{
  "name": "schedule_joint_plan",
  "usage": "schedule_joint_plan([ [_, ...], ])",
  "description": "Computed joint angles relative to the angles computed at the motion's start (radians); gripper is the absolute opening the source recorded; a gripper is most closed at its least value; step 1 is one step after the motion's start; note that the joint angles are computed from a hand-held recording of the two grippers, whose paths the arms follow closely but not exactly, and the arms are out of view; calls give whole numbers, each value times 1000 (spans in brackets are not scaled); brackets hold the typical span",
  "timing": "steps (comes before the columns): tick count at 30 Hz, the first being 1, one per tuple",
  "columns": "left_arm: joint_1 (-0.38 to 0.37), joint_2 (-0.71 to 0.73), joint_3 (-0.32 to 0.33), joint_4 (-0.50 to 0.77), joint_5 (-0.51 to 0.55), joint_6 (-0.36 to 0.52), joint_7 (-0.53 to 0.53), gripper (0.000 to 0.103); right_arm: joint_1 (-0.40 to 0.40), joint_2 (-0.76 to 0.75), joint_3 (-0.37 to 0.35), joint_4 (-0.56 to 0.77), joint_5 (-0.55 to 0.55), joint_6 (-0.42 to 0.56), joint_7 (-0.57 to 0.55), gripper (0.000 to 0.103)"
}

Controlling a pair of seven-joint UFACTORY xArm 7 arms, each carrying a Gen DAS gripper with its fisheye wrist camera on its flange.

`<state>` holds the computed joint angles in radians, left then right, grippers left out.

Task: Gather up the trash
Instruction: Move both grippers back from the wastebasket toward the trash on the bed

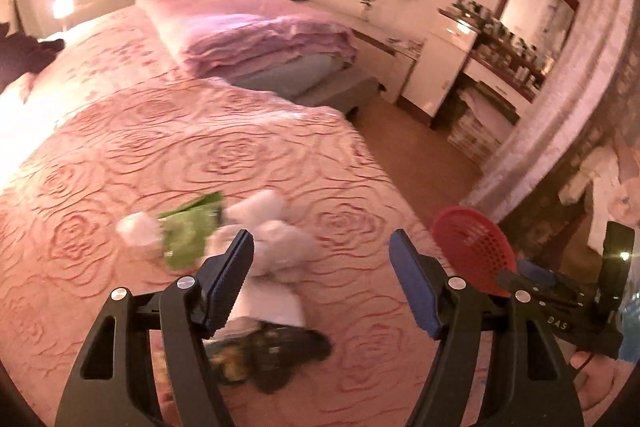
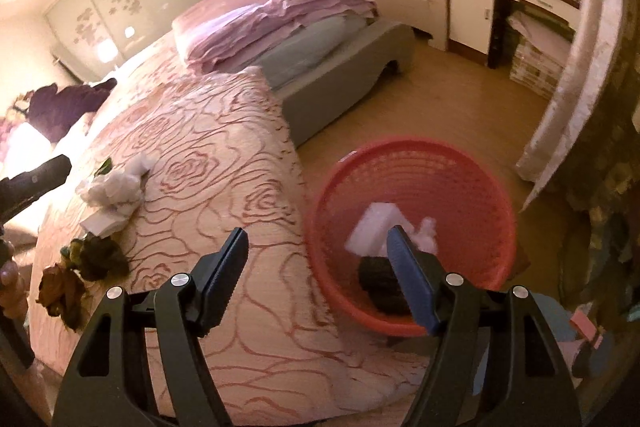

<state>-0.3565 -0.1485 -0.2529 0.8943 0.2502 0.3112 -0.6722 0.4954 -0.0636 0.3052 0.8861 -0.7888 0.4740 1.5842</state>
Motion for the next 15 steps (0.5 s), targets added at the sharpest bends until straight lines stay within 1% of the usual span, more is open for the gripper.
schedule_joint_plan([
  [3,20,-43,14,-40,-3,-4,-8,68,13,43,0,48,1,2,-29,69],
  [6,56,-87,16,-73,7,3,-21,68,35,81,-11,85,6,-4,-55,69],
  [13,167,-224,31,-156,29,57,-39,68,96,173,-55,177,40,-31,-143,69],
  [15,189,-258,36,-178,23,68,-35,68,111,193,-68,196,54,-41,-166,69],
])
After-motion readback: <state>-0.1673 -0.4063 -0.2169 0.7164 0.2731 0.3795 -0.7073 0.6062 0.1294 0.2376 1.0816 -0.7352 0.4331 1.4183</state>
